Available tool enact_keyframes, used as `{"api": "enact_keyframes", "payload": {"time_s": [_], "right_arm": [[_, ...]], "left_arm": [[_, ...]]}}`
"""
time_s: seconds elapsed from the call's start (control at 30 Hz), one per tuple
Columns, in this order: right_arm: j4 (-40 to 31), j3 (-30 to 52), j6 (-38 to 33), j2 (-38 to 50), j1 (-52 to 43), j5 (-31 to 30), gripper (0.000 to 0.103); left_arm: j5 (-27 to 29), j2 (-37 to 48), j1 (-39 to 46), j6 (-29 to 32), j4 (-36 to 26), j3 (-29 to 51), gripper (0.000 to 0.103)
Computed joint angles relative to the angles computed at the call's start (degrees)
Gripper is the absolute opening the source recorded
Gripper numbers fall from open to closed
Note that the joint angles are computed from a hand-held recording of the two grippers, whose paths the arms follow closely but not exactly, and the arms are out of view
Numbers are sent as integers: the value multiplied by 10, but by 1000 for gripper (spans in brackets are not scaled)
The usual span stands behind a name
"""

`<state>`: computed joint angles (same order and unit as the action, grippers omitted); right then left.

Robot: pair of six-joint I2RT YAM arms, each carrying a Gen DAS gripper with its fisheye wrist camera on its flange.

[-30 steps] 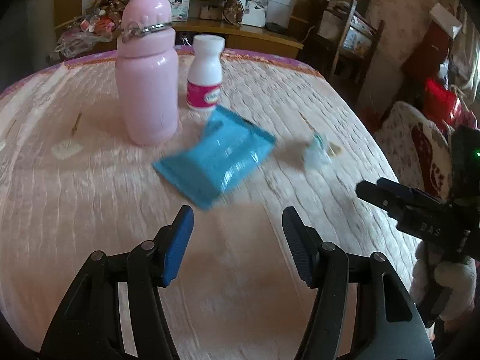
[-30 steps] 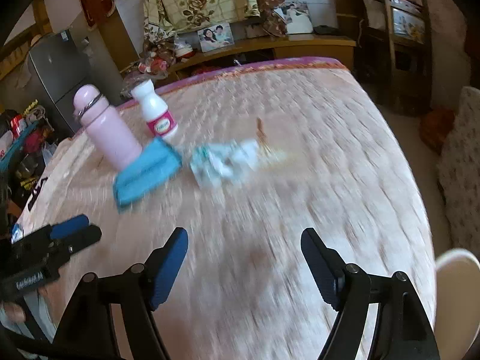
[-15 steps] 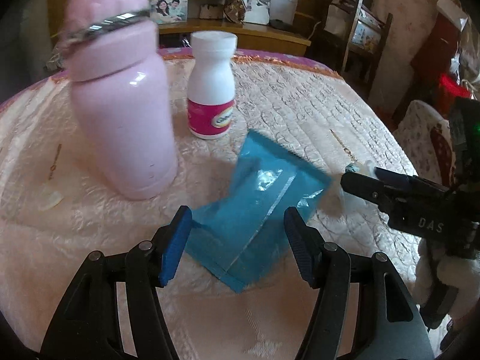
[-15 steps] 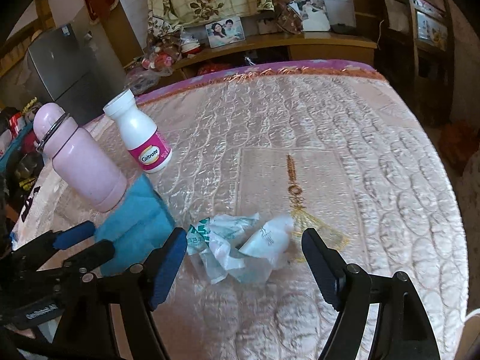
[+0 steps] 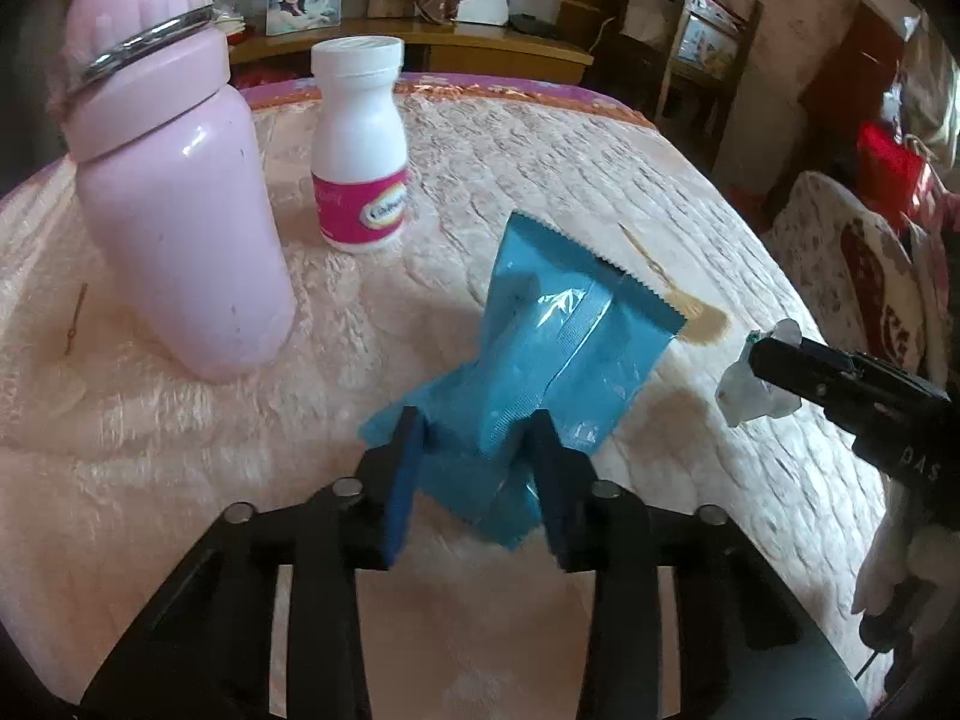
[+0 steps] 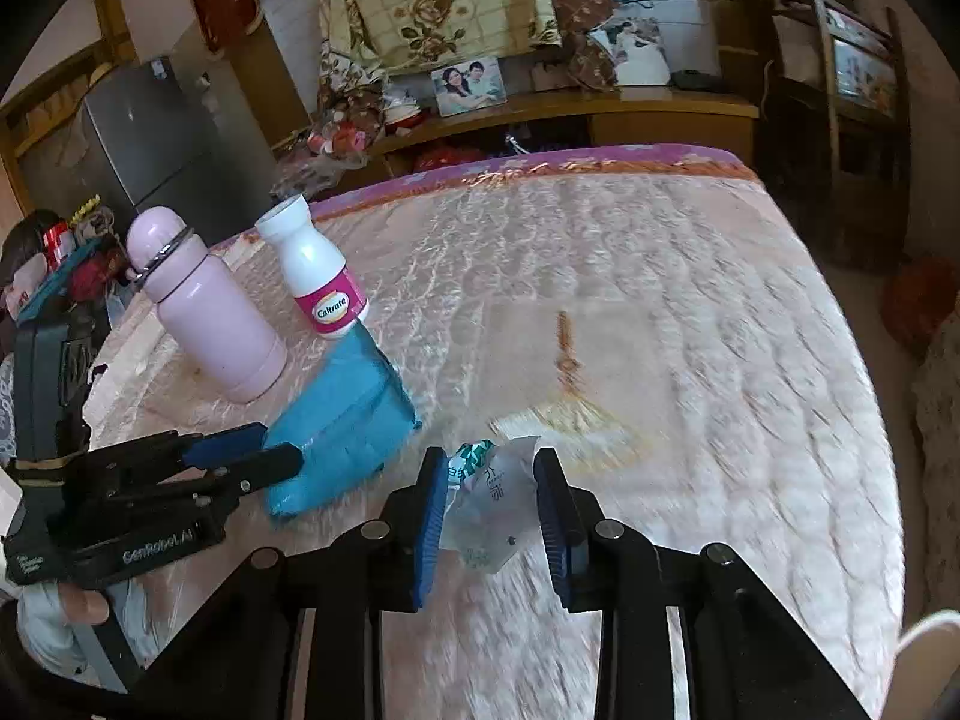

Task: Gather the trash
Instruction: 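Grasp the blue wet-wipe pack with the left tool while the right tool grasps the tissue scrap, then carry the blue pack and tissue scrap over the white bucket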

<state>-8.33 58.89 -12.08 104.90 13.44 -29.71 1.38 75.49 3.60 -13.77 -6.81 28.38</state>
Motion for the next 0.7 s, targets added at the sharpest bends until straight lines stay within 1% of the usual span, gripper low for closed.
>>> {"api": "enact_keyframes", "payload": {"time_s": [0.13,0.2,0.3,0.37,0.47,0.6,0.7], "right_arm": [[-18,-37,-17,-38,-39,-32,28],[-33,-58,-26,-63,-59,-50,28],[-58,-89,-44,-103,-87,-77,28],[-84,-108,-65,-128,-107,-96,28],[-108,-143,-94,-172,-128,-106,28],[-144,-193,-132,-230,-157,-117,28],[-171,-219,-163,-264,-177,-120,28]], "left_arm": [[12,-79,-23,-31,-67,-19,27],[-15,-129,-58,-53,-115,-29,26],[-28,-203,-99,-85,-177,-44,26],[-54,-256,-149,-122,-222,-51,26],[-122,-313,-257,-205,-283,-55,26],[-192,-327,-381,-317,-326,-49,26],[-230,-321,-448,-382,-346,-43,26]]}}
